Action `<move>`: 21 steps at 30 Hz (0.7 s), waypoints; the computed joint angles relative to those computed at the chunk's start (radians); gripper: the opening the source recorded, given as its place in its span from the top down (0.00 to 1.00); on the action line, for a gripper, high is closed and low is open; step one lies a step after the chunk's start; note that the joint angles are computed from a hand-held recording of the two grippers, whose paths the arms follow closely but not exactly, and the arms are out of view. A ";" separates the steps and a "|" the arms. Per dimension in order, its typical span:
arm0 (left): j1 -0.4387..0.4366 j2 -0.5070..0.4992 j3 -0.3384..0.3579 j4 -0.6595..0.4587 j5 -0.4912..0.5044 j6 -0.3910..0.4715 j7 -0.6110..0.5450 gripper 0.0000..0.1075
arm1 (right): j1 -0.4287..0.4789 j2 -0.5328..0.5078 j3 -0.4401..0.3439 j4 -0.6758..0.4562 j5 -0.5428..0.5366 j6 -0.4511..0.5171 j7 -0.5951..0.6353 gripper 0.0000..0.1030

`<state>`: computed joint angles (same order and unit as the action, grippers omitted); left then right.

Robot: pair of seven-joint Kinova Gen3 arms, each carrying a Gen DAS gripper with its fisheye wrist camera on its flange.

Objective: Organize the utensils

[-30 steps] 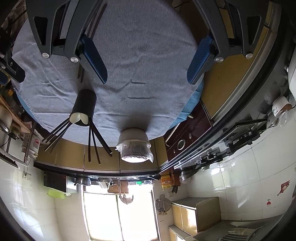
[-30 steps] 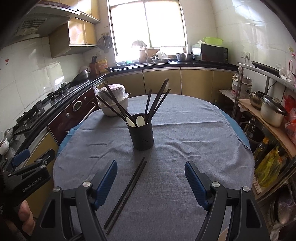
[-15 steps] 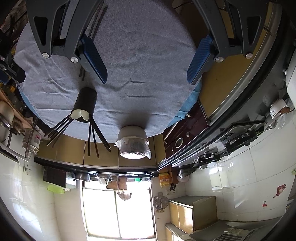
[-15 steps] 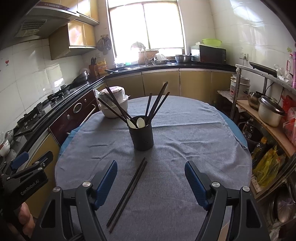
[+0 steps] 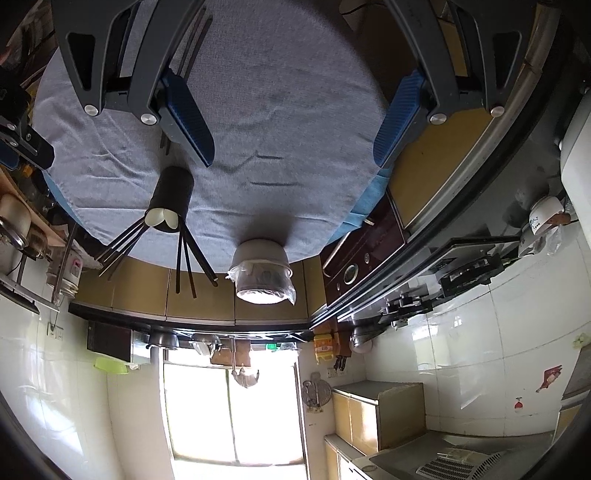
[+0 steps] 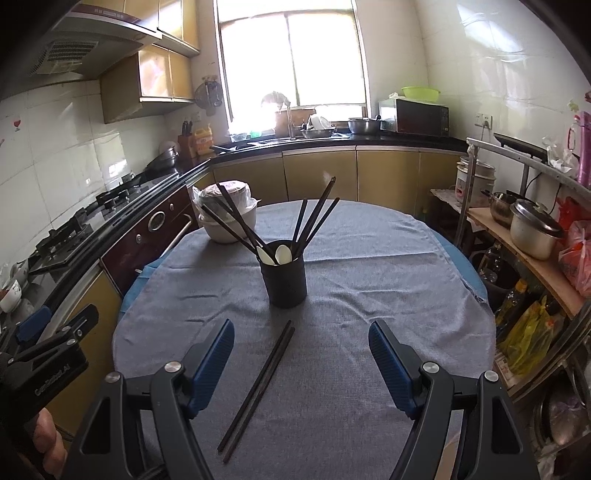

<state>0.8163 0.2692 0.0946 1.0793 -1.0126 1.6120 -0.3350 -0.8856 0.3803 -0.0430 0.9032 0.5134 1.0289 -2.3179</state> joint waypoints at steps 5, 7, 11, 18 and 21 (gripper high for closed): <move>0.023 -0.005 0.003 -0.003 -0.025 0.028 0.006 0.18 | -0.011 -0.009 0.002 0.001 0.011 0.004 -0.009 0.24; 0.030 -0.006 0.005 -0.004 -0.035 0.040 0.009 0.18 | -0.011 -0.014 0.000 0.008 0.015 -0.002 -0.012 0.24; 0.045 -0.003 0.008 -0.016 -0.054 0.066 0.005 0.18 | -0.011 -0.021 -0.006 0.014 0.019 -0.008 -0.015 0.24; 0.071 0.006 0.008 -0.033 -0.070 0.090 -0.004 0.18 | -0.012 -0.035 -0.010 0.029 0.028 -0.020 -0.024 0.24; 0.078 0.006 0.008 -0.032 -0.072 0.094 -0.006 0.18 | -0.009 -0.039 -0.014 0.036 0.025 -0.020 -0.034 0.24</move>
<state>0.8940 0.2751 0.1024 1.0474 -1.0844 1.7062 -0.3415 -0.8941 0.3415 -0.0566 0.9389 0.5388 1.0094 -2.3521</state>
